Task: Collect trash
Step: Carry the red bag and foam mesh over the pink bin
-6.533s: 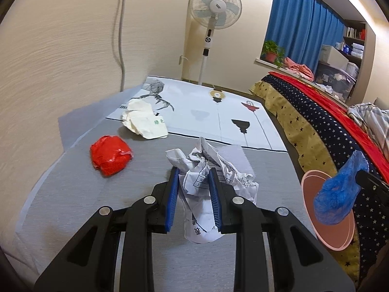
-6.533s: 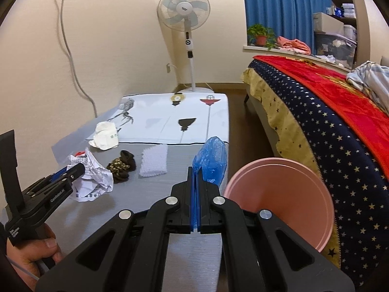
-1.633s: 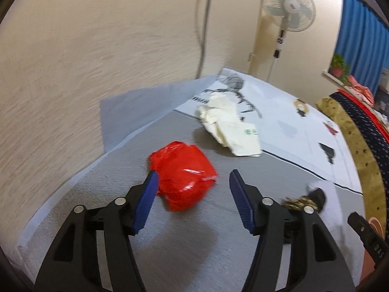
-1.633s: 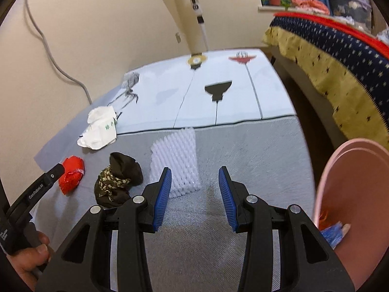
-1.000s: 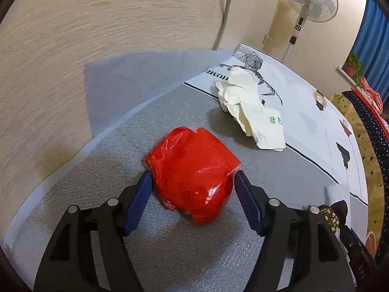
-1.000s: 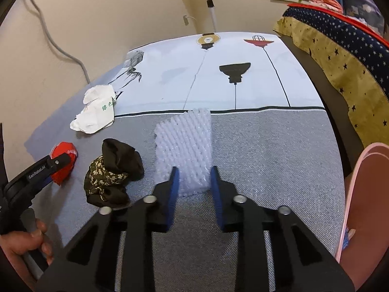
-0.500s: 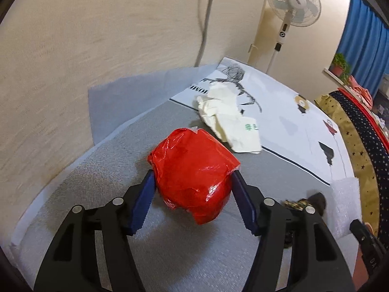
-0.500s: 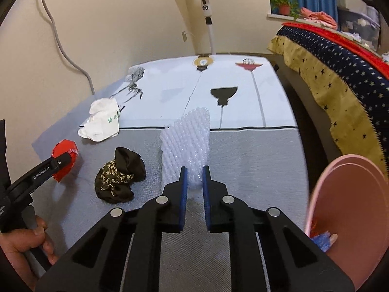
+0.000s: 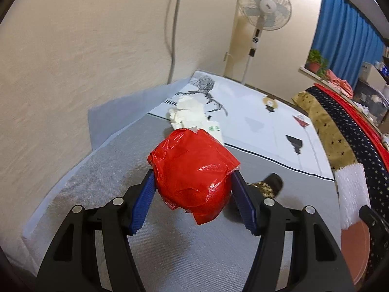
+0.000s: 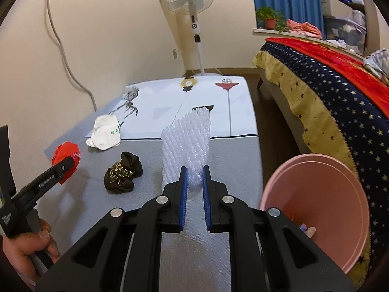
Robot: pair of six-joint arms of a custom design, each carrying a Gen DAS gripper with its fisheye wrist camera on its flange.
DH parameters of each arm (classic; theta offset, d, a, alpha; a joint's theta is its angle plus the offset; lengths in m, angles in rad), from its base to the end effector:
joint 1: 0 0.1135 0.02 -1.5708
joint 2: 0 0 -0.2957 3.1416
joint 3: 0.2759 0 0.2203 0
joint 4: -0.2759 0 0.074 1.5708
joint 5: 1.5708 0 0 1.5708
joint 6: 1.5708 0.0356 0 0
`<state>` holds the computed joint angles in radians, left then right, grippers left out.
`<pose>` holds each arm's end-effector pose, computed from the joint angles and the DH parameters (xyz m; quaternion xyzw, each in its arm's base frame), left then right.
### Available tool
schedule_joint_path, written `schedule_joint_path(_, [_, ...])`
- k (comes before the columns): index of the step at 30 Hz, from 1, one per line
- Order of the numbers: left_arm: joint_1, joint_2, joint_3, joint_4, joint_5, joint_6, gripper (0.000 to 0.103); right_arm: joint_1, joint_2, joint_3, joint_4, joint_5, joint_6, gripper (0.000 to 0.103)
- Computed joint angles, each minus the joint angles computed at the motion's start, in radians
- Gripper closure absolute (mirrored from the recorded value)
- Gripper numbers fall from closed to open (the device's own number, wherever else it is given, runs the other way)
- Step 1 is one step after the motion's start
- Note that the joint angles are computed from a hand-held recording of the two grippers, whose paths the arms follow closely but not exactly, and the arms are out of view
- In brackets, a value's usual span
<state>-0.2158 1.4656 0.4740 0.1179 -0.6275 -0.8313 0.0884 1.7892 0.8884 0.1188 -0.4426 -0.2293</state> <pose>0.2206 -0.0270 0.1842 -0.3713 0.8201 0.0888 0.4264 0.3354 0.0450 0.1985 -0.2258 0.8760 0.1758 0.3882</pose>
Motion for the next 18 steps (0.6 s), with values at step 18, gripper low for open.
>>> schedule_joint_path(18, [-0.259,-0.078,0.052,-0.102,-0.115,-0.018,0.042,-0.180,-0.214,-0.067,-0.073,-0.066,-0.064,0.090])
